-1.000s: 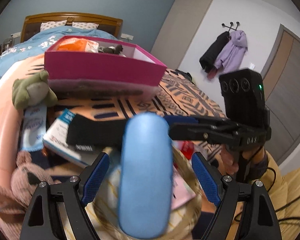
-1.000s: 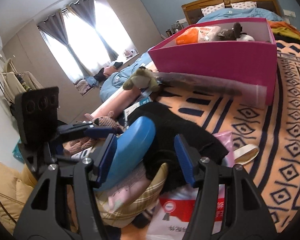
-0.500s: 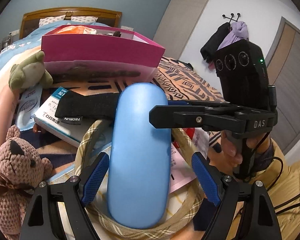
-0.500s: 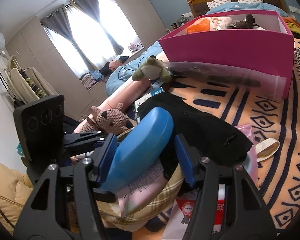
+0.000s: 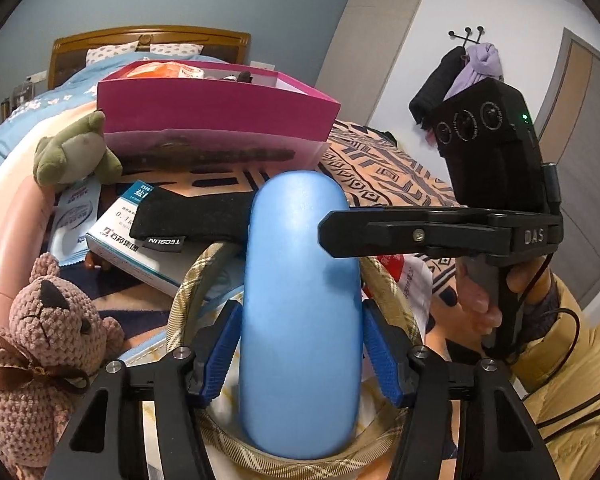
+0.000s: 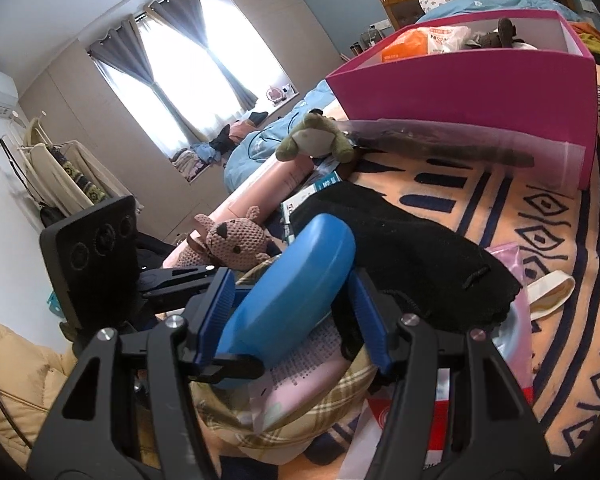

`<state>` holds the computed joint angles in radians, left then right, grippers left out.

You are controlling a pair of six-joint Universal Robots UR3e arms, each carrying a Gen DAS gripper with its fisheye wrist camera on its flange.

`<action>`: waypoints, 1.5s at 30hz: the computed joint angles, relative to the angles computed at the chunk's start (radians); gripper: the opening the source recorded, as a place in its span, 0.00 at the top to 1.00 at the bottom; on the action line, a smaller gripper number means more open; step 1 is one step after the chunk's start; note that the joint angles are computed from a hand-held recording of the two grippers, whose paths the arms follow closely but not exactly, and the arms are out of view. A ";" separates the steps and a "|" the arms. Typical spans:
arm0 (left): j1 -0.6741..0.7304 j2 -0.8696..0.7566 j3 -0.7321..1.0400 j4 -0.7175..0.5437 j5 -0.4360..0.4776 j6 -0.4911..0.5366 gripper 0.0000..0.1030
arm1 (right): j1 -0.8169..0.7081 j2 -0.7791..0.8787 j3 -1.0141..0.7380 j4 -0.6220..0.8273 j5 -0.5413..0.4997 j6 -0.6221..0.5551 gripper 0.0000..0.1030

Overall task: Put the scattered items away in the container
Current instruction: 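Lift the blue case and turn it toward the magenta box with the left gripper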

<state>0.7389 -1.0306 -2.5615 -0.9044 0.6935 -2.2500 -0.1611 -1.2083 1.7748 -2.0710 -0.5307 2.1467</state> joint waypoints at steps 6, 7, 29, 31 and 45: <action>-0.045 -0.050 -0.008 0.125 0.006 -0.051 0.41 | 0.000 0.027 -0.047 0.066 0.012 -0.004 0.40; -0.057 -0.066 -0.005 0.155 0.010 -0.063 0.41 | 0.002 0.031 -0.056 0.071 0.012 -0.001 0.40; -0.038 -0.049 0.014 0.094 0.018 -0.009 0.35 | -0.073 0.065 -0.139 0.416 0.114 -0.160 0.62; -0.029 -0.043 0.014 0.074 0.012 0.008 0.33 | -0.086 0.071 -0.158 0.494 0.122 -0.205 0.63; 0.016 -0.056 0.033 0.005 -0.030 0.058 0.31 | -0.232 0.102 -0.183 0.797 0.129 -0.398 0.64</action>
